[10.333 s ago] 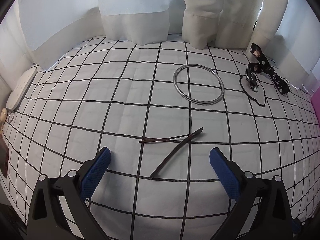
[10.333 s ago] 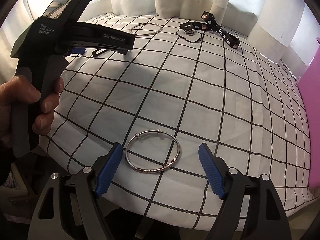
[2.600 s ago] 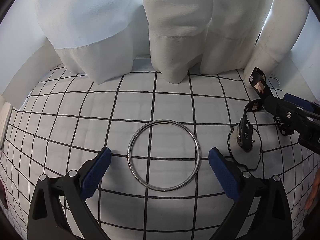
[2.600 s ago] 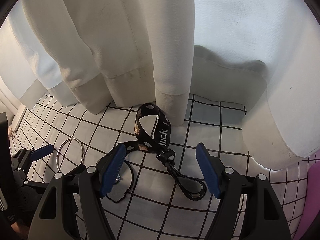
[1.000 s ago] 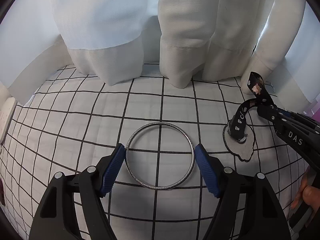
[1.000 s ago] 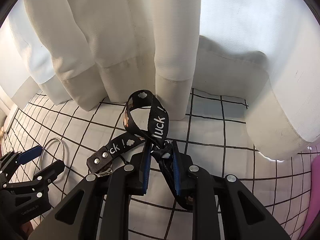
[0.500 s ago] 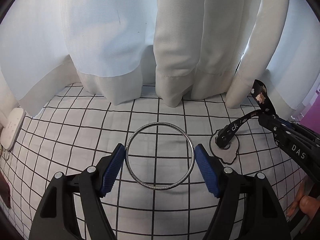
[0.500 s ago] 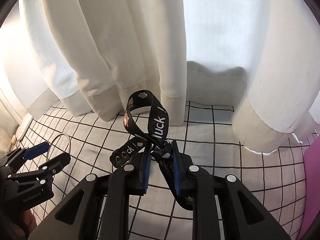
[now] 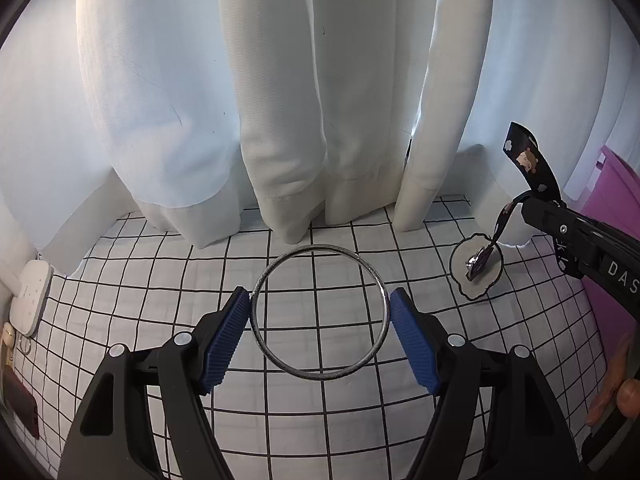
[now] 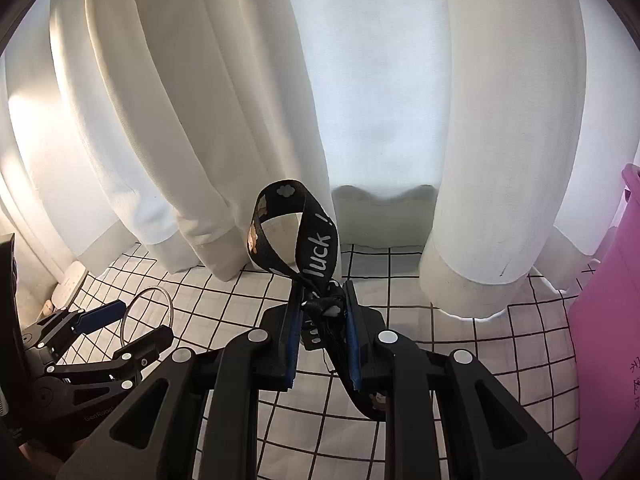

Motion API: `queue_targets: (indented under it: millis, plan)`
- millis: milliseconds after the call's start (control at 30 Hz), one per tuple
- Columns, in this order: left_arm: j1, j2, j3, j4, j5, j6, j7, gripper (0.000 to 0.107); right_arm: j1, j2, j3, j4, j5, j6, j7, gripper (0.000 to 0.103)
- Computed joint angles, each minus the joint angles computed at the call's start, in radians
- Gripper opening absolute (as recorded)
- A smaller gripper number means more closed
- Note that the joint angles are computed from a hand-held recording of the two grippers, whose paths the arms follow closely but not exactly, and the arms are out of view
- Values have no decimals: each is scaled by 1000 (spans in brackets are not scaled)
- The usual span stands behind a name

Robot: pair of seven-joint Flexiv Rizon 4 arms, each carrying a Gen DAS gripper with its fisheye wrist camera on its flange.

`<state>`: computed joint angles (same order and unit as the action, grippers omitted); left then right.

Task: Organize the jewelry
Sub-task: 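Lift the lanyard with the right tool while the left tool carries the ring to the tub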

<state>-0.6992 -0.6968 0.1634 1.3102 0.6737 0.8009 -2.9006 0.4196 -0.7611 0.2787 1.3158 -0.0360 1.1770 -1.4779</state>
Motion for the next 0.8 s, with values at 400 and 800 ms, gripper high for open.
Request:
queue_targets:
  millis: [400, 800]
  plan:
    - [-39, -63, -13, -208, -14, -42, 100, 70, -76, 132, -15, 91, 18, 50, -2, 19]
    - [-93, -243, 4, -644, -57, -122, 327, 70, -172, 264, -51, 112, 32, 93, -5, 19]
